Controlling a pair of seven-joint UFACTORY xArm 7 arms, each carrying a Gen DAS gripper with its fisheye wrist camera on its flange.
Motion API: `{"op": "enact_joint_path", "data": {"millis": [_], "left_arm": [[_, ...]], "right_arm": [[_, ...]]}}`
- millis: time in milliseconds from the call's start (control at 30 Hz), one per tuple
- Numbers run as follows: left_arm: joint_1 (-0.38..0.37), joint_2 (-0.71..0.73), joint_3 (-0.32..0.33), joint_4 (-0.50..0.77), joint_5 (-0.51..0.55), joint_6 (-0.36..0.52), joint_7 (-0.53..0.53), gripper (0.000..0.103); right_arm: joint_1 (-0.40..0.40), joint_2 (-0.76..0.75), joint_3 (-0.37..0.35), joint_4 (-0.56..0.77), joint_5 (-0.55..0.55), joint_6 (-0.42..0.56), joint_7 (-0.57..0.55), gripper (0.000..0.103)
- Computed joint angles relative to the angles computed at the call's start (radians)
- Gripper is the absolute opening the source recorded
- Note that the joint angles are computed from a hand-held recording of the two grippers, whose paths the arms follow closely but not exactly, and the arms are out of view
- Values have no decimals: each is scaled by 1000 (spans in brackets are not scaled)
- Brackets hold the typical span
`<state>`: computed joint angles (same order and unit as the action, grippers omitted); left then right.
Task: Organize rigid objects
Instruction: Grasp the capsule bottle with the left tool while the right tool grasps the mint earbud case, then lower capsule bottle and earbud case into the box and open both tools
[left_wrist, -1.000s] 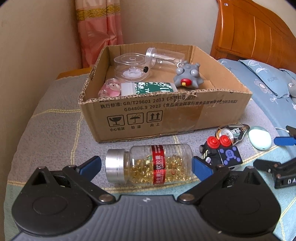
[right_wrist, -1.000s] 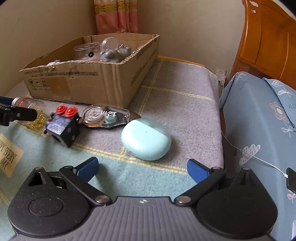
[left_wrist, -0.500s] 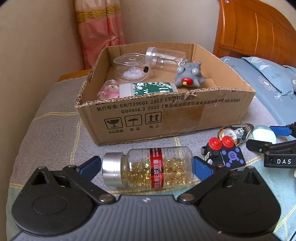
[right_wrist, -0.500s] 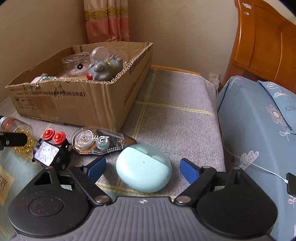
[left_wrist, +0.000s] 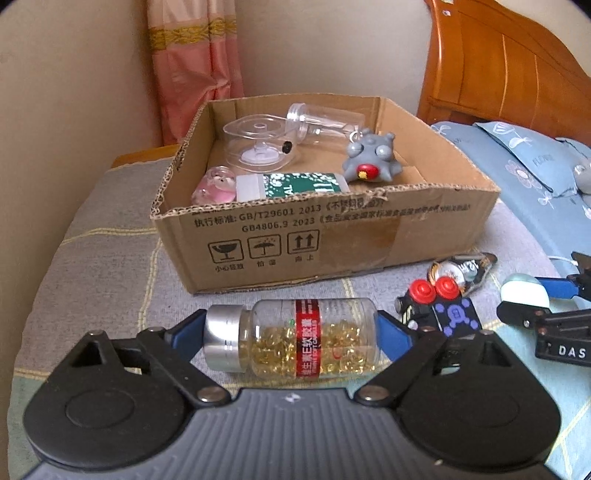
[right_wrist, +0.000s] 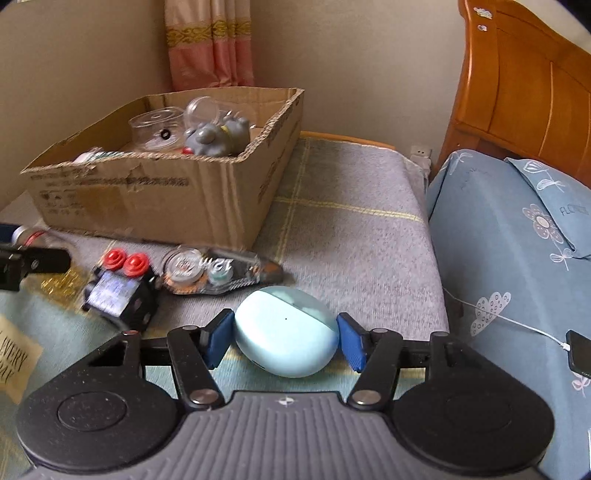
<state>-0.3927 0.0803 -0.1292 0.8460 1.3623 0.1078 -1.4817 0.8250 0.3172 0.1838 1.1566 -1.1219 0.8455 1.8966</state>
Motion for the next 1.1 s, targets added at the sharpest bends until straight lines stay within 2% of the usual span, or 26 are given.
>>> {"op": "enact_joint_path", "data": {"millis": [233, 400, 533, 633, 833, 1000, 1100], "left_arm": [[1, -7, -6, -2, 34, 12, -26, 94], [-4, 12, -6, 17, -8, 26, 23, 94], [-3, 12, 2, 12, -43, 5, 62, 93], [6, 2, 1, -11, -148, -25, 192, 93], [21, -57, -32, -101, -579, -58, 668, 93], [22, -125, -55, -144, -742, -43, 868, 93], [10, -159, -61, -161, -890, -33, 1017, 93]], "right_arm": [[15, -11, 17, -5, 22, 3, -23, 65], [24, -6, 18, 8, 50, 26, -24, 66], [27, -6, 17, 10, 60, 27, -28, 66], [24, -9, 19, 8, 66, 17, -49, 65], [12, -32, 25, -12, 80, -31, -119, 65], [7, -64, 35, -26, 80, -54, -156, 65], [2, -82, 44, -31, 85, -62, -186, 65]]}}
